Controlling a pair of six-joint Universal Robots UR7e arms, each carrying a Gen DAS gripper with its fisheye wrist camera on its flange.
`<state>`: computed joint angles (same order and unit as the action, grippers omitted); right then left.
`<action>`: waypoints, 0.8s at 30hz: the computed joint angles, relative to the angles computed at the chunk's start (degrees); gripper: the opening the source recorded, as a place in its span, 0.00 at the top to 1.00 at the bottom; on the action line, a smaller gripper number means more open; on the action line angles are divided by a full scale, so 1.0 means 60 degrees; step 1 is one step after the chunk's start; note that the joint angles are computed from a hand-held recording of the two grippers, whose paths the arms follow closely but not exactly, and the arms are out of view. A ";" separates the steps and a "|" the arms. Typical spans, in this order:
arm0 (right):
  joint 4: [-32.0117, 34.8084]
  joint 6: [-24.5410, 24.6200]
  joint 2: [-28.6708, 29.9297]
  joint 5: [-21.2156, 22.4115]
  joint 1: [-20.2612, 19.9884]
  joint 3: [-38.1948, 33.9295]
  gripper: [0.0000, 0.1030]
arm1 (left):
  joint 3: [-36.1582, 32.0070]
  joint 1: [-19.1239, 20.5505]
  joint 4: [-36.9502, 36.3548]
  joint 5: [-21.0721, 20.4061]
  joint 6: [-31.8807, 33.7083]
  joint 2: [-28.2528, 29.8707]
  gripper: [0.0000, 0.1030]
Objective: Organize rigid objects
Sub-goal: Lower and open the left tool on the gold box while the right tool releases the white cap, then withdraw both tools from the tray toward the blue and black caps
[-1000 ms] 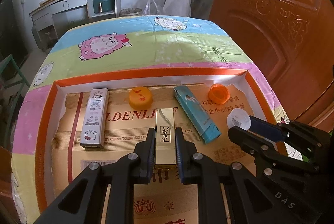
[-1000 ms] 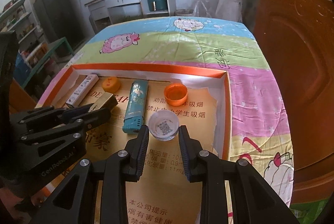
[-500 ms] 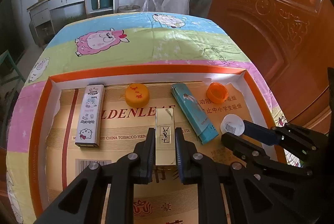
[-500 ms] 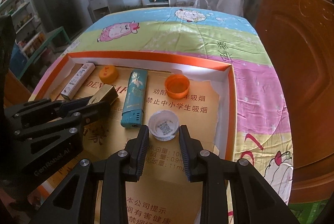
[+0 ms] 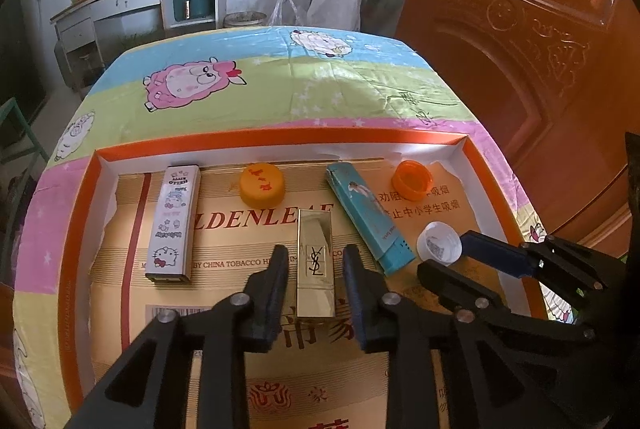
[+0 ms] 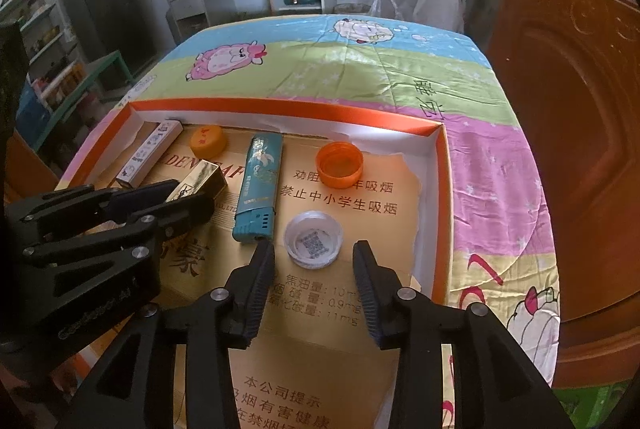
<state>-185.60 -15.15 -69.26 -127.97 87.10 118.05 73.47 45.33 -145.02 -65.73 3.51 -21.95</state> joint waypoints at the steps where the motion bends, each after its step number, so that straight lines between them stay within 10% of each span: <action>1: 0.0007 0.0047 -0.0034 0.0026 -0.0006 0.0034 0.59 | 0.0014 0.0002 -0.0014 -0.0008 0.0000 -0.0014 0.68; 24: -0.0552 0.0637 -0.0616 -0.0304 0.0816 0.1072 0.59 | 0.1928 -0.0057 -0.1133 -0.0049 -0.0097 -0.1676 0.60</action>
